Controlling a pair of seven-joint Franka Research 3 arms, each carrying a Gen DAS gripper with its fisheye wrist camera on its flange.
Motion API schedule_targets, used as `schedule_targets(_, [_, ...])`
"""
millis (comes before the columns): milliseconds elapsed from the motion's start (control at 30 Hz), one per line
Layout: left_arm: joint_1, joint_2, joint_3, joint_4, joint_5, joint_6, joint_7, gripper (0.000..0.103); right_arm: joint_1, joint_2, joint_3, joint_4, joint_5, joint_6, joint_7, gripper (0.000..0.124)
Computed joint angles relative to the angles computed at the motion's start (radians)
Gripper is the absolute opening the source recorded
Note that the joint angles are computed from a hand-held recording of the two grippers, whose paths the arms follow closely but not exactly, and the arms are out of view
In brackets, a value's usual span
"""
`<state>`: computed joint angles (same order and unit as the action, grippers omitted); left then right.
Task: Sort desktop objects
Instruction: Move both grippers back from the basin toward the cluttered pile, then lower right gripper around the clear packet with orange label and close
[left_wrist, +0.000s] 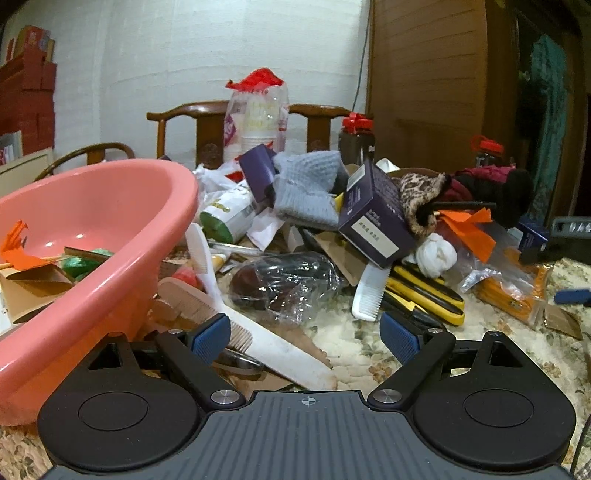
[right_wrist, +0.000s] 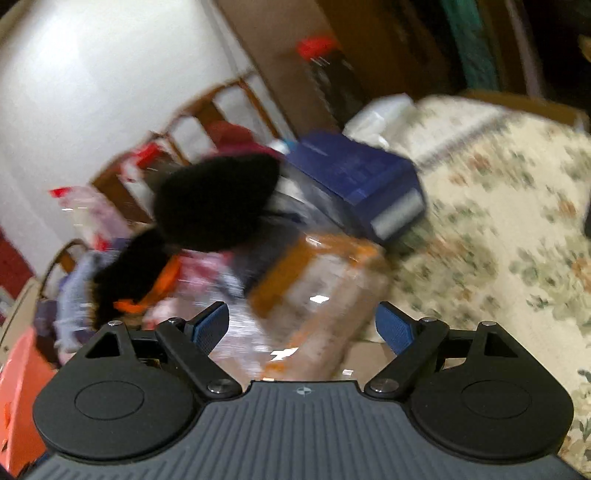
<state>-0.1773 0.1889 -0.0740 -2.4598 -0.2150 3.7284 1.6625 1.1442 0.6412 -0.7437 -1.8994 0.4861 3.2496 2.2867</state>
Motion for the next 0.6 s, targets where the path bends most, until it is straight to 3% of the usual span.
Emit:
schedule_targets(33, [0.001,0.0,-0.001,0.0,0.002,-0.001,-0.003,0.094,-0.018,-0.002,0.014,0.006,0.004,-0.017,0.005,0.089])
schedule_targets(200, [0.003,-0.001,0.0,-0.001,0.007,-0.003,-0.008,0.094,-0.072,-0.013,0.083,-0.003,0.039,0.053,-0.002,0.09])
schedule_targets(267, [0.002,0.001,0.0,0.003,0.006,-0.01,-0.007,0.094,-0.136,-0.029,0.162,0.013,0.046,0.073,-0.046,0.09])
schedule_targets(300, [0.003,0.001,0.0,0.004,0.009,-0.015,-0.009,0.094,-0.158,-0.031,0.179,0.023,-0.002,0.062,0.0,0.09])
schedule_targets(333, [0.003,0.001,0.001,0.005,0.01,-0.019,-0.01,0.094,-0.144,-0.017,0.161,0.042,-0.002,0.038,0.013,0.092])
schedule_targets(367, [0.004,0.0,0.001,0.005,0.014,-0.02,-0.013,0.094,-0.096,0.014,0.107,0.071,0.063,0.0,-0.035,0.092])
schedule_targets(433, [0.006,-0.001,0.001,0.004,0.021,-0.017,-0.02,0.094,-0.004,0.085,-0.025,0.119,0.041,-0.095,0.014,0.092])
schedule_targets(600, [-0.002,0.001,0.004,0.005,0.008,-0.011,-0.006,0.094,0.02,0.189,-0.111,0.221,-0.065,-0.212,0.096,0.102])
